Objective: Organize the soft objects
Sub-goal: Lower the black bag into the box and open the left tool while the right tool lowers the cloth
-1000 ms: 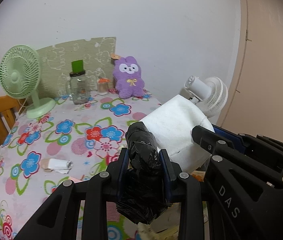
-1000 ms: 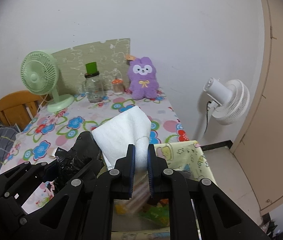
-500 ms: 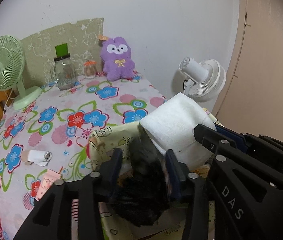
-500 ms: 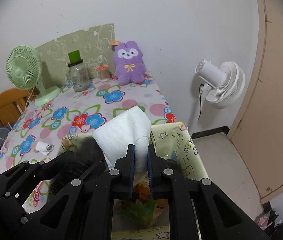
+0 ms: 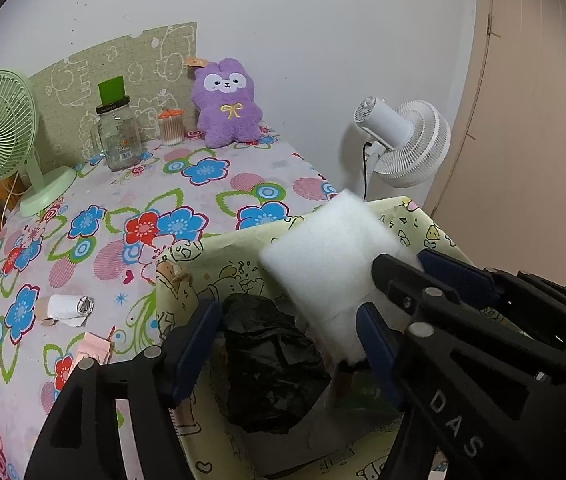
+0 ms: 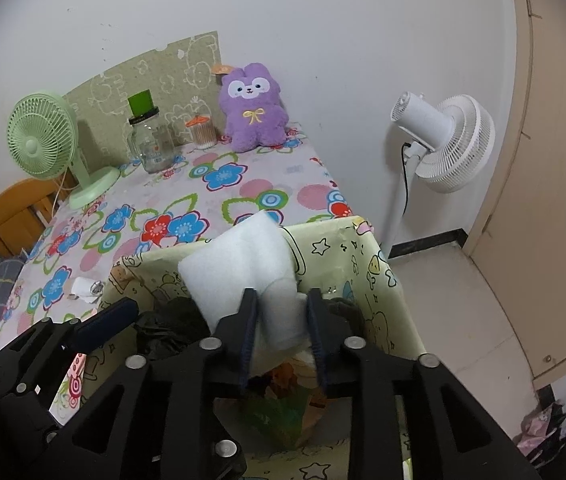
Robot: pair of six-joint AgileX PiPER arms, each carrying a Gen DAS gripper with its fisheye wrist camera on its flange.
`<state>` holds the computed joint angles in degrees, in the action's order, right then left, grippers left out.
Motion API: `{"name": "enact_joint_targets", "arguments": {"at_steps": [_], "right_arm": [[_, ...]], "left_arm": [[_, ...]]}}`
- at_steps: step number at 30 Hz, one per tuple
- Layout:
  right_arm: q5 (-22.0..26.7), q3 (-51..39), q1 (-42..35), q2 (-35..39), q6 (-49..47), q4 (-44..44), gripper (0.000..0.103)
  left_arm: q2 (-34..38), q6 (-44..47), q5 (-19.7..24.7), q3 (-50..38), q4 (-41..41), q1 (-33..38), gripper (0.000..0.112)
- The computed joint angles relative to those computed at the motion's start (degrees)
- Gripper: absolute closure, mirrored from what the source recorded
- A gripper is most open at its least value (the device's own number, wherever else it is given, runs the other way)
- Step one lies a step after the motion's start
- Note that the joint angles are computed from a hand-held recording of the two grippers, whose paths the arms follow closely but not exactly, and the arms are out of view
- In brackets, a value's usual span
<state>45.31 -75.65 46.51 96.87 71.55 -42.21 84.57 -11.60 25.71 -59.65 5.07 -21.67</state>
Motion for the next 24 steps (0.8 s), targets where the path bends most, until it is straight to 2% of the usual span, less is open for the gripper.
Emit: {"name": "enact_joint_targets", "arguments": {"at_steps": [1, 3, 6, 13, 24], "right_arm": [[0.33, -0.30, 0.10, -0.04, -0.17, 0.07, 0.062], [1.13, 0.02, 0.91, -0.42, 1.27, -1.45, 0.044], [2.67, -0.02, 2.24, -0.88, 2.95, -3.62, 0.034], [5.51, -1.57, 4.45, -1.03, 3.68, -5.04, 0.020], [9.33, -5.54, 9.24, -0.06, 5.82, -7.90, 0.014]], "left_arm": [[-0.16, 0.32, -0.04, 0.17, -0.31, -0.02, 0.036], [-0.82, 0.72, -0.19, 0.66, -0.77, -0.06, 0.033], [-2.09, -1.36, -0.60, 1.62, 1.27, -0.39, 0.026], [-4.76, 2.32, -0.03, 2.56, -1.62, 0.92, 0.019], [-10.64, 7.14, 1.18, 4.75, -4.57, 4.60, 0.013]]}}
